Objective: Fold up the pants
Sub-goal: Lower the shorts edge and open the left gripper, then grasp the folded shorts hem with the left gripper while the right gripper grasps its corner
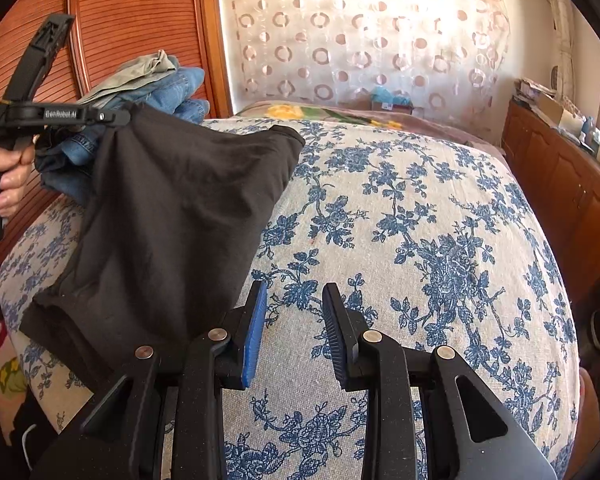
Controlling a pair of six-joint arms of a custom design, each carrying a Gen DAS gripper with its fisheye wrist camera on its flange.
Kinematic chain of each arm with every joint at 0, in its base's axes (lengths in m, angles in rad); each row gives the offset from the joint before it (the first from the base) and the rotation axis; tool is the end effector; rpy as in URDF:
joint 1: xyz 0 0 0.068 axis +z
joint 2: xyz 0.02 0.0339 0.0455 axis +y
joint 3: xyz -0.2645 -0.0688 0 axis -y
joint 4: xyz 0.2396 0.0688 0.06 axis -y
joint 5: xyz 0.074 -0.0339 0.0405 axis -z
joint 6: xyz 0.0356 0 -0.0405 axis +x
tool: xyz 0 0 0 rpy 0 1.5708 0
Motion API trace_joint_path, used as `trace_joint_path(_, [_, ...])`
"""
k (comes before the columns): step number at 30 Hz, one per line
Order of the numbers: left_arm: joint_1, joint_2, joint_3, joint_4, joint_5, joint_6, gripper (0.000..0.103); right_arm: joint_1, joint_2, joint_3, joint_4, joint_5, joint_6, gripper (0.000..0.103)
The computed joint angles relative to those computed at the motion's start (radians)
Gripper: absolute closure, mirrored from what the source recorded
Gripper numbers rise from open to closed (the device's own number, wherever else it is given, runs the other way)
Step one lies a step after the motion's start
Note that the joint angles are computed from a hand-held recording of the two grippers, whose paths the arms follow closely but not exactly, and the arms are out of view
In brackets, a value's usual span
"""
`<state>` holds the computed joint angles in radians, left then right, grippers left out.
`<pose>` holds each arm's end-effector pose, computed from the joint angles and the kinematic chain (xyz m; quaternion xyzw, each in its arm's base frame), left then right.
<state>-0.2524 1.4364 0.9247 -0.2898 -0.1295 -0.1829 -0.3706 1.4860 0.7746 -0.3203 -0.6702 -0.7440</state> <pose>0.2906 -0.0702 0.2321 0.0079 0.9253 -0.0223 0.3786 0.2602 -0.0774 0.1786 -0.2550 0.8782 0.1360 0.3811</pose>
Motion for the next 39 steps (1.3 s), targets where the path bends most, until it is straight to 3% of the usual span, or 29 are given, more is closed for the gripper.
trace_joint_path(3, [-0.024,-0.021,-0.036,0.017,-0.003,-0.009,0.093,0.000,-0.001,0.000,-0.003,0.000,-0.003,0.075])
trace_joint_path(7, [-0.067,-0.075,-0.088,0.027,-0.020,-0.017,0.069,0.002,-0.002,-0.001,-0.002,0.002,-0.002,0.075])
trace_joint_path(11, [-0.106,-0.116,-0.122,0.022,-0.047,-0.019,0.063,0.002,-0.003,-0.003,0.000,0.005,-0.001,0.075])
trace_joint_path(18, [-0.189,-0.184,-0.214,0.041,-0.070,-0.066,0.039,0.004,-0.005,-0.004,0.001,0.007,0.001,0.075])
trace_joint_path(30, [-0.317,-0.273,-0.328,0.044,-0.135,-0.158,0.039,-0.002,-0.006,-0.010,0.009,0.000,-0.003,0.075])
trace_joint_path(35, [-0.395,-0.325,-0.370,0.015,-0.182,-0.226,0.039,-0.029,-0.042,-0.017,-0.038,-0.026,-0.047,0.075])
trace_joint_path(39, [-0.460,-0.368,-0.400,-0.016,-0.209,-0.286,0.039,-0.075,-0.096,-0.031,-0.152,-0.068,-0.137,0.075])
